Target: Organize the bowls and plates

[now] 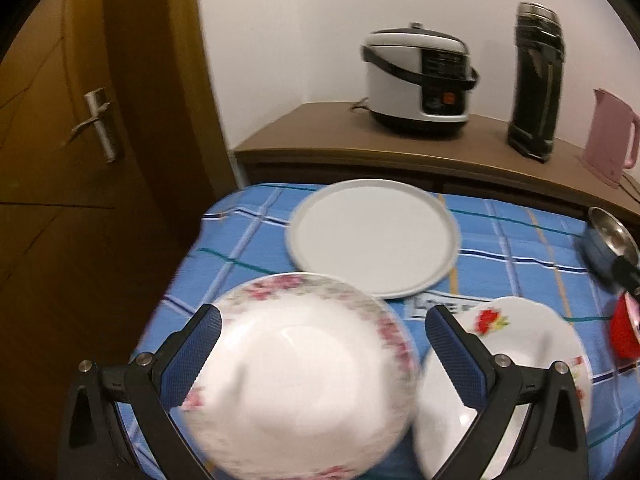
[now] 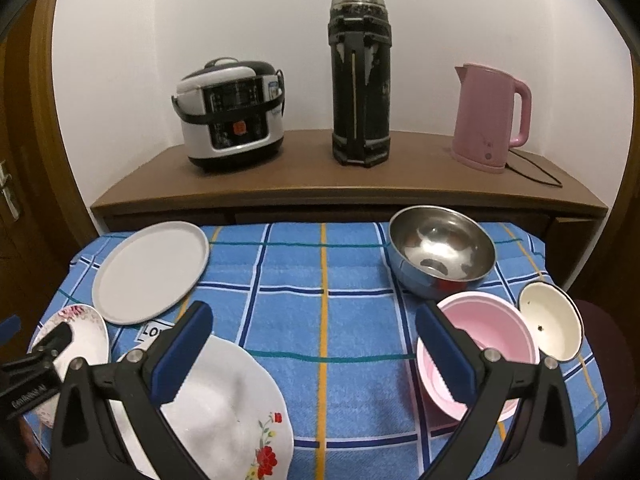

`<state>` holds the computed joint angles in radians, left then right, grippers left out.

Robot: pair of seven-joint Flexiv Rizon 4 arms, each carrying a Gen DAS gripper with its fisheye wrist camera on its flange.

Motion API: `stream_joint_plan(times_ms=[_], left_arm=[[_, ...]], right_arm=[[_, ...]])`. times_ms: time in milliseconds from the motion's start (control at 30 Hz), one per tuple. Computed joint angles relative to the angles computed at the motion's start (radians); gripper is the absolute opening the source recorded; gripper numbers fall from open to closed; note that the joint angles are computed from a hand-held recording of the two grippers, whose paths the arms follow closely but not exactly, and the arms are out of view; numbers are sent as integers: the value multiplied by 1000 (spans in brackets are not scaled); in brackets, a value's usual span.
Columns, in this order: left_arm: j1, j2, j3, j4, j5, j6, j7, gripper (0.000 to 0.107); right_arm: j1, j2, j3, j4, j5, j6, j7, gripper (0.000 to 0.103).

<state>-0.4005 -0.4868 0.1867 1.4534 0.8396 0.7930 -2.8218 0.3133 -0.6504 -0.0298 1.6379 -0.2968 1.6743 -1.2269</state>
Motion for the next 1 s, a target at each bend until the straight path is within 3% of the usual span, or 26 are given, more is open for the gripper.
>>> stream_joint_plan(times_ms=[100,233,400,533,700,867,933,1000], left_arm=[[0,27,9,37,9,-15,-14,103],[13,53,2,74,23,-17,-39,103],[18,80,-3,103,55,-48,-52,103],[39,114,-12,150,71,-65,-79,103],[97,136,-33,208,34,-19,-91,103],[120,146,-33,235,32,18,-97,102],[129,148,-34,246,28,35,-95,101],[134,148,-32,251,23,33,-94,88]], right_arm=[[-62,-7,82,-9,-4,0,-30,101],[-92,-10,124,-9,-7,-13,-61,93],[-137,-15,195,-8,-3,-17,-111,93],[-224,-38,359,-31,-8,-49,-198,90],[-311,-108,616,-119,10,-248,-373,78],[-266,-171,675,-245,43,-483,-477,53],[-249,-195,685,-298,71,-562,-498,47],[-225,-212,674,-336,91,-604,-513,47]])
